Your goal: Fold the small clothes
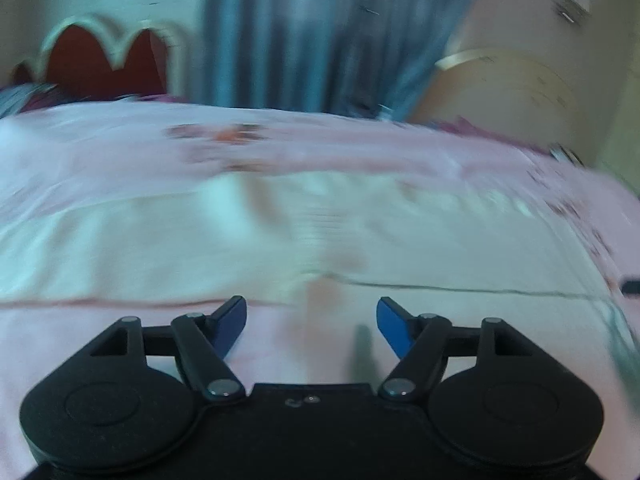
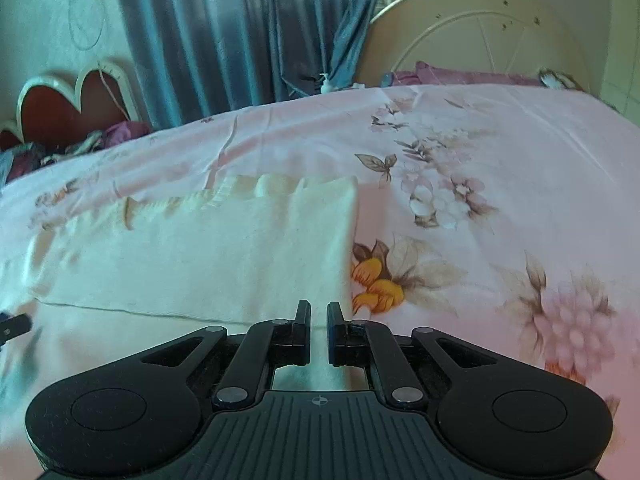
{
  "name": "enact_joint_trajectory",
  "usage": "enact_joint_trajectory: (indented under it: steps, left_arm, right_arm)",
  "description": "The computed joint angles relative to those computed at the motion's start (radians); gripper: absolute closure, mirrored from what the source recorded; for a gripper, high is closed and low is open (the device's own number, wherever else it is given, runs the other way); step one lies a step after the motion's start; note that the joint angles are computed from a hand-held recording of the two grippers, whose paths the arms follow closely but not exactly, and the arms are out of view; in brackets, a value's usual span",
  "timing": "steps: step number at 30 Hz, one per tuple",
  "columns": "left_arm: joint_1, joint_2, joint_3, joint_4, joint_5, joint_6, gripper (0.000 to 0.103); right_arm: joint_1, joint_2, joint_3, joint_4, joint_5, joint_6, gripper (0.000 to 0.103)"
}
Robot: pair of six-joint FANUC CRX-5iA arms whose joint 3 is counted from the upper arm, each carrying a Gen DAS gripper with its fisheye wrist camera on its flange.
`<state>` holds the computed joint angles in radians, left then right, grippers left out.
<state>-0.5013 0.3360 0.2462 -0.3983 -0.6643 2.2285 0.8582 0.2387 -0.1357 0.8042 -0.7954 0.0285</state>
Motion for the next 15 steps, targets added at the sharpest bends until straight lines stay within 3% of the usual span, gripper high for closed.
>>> enact_joint_trajectory:
  steps: [1,2,7,11,15]
  left_arm:
    - [0.007,-0.027,-0.025,-0.039,-0.010,0.064,0.028]
    - [0.016,-0.053,-0.049,-0.075,-0.028,0.128,0.026]
    - [0.126,-0.179,-0.192,-0.129,-0.041,0.401,0.023]
    - [0.264,-0.254,-0.310,-0.040,0.075,0.484,0.041]
    - [0.358,-0.289,-0.384,0.018,0.187,0.587,0.042]
  right_arm:
    - [0.011,-0.003,-0.016,0.045,-0.007,-0.033,0.039]
    - [0.017,-0.007,-0.031,0.081,0.000,-0.056,0.037]
    - [0.038,-0.003,-0.024,0.067,0.028,-0.055,0.039]
    - [0.047,0.023,0.014,0.048,0.024,-0.046,0.046]
    - [0.050,0.051,0.060,0.020,0.012,-0.036,0.045]
